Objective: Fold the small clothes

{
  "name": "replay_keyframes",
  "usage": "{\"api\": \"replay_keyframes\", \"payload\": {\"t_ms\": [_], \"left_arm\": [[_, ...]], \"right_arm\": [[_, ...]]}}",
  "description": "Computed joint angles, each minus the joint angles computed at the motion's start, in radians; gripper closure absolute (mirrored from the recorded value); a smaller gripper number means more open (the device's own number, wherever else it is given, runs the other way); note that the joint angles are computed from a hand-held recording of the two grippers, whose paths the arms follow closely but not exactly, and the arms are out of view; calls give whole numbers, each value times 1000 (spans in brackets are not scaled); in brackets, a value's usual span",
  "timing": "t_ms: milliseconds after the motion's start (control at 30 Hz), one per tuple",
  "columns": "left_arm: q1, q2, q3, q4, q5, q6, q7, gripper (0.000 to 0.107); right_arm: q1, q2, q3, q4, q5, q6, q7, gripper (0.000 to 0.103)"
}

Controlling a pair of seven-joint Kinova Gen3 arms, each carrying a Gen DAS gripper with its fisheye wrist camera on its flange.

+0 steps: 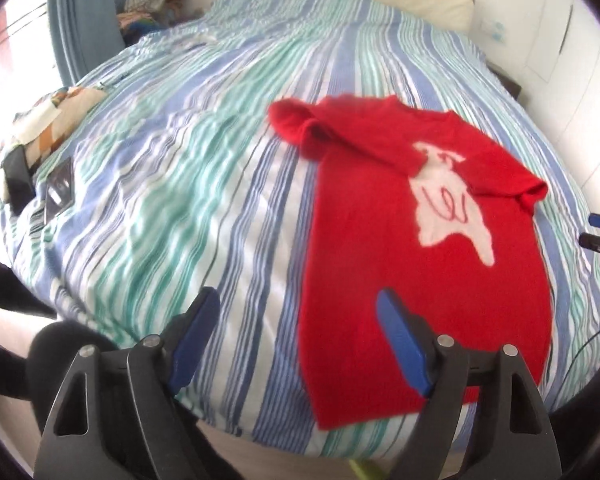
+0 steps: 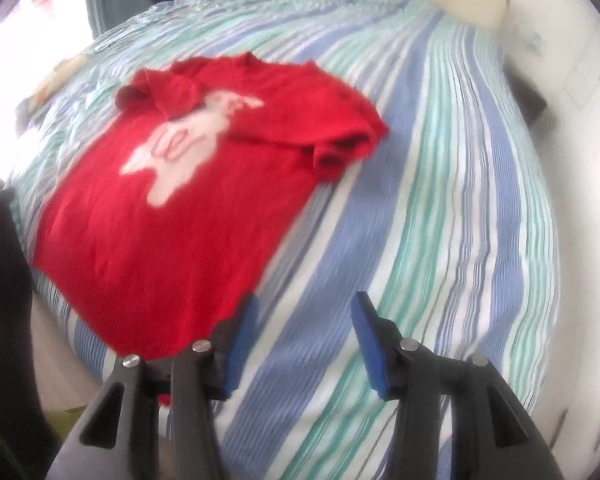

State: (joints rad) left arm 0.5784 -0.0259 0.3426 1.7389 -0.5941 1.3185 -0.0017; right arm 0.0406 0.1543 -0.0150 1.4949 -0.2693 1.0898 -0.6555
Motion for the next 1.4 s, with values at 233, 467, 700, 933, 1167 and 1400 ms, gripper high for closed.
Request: {"api": "replay_keyframes", "payload": {"t_ms": [233, 467, 700, 933, 1167, 1400], "left_arm": [[46, 82, -29, 72, -76, -116, 92, 25], [32, 70, -69, 104, -37, -154, 97, 26], [24, 82, -66, 104, -36, -190, 92, 26], [65, 147, -78, 55, -34, -151, 36, 26], [109, 169, -98, 35, -46, -98, 26, 26], [93, 145, -108, 62, -27, -128, 52, 26]], "right_arm": [[-291, 267, -56, -190, 160, -117, 4, 39], [-244, 360, -89, -240, 147, -192, -212, 96], [81, 287, 51, -271, -135, -209, -302, 96], [403, 363, 30, -278, -226, -127, -395, 96], [568, 386, -64, -160, -386, -164, -460, 96], [608, 415, -101, -161, -391, -170, -529, 97]]}}
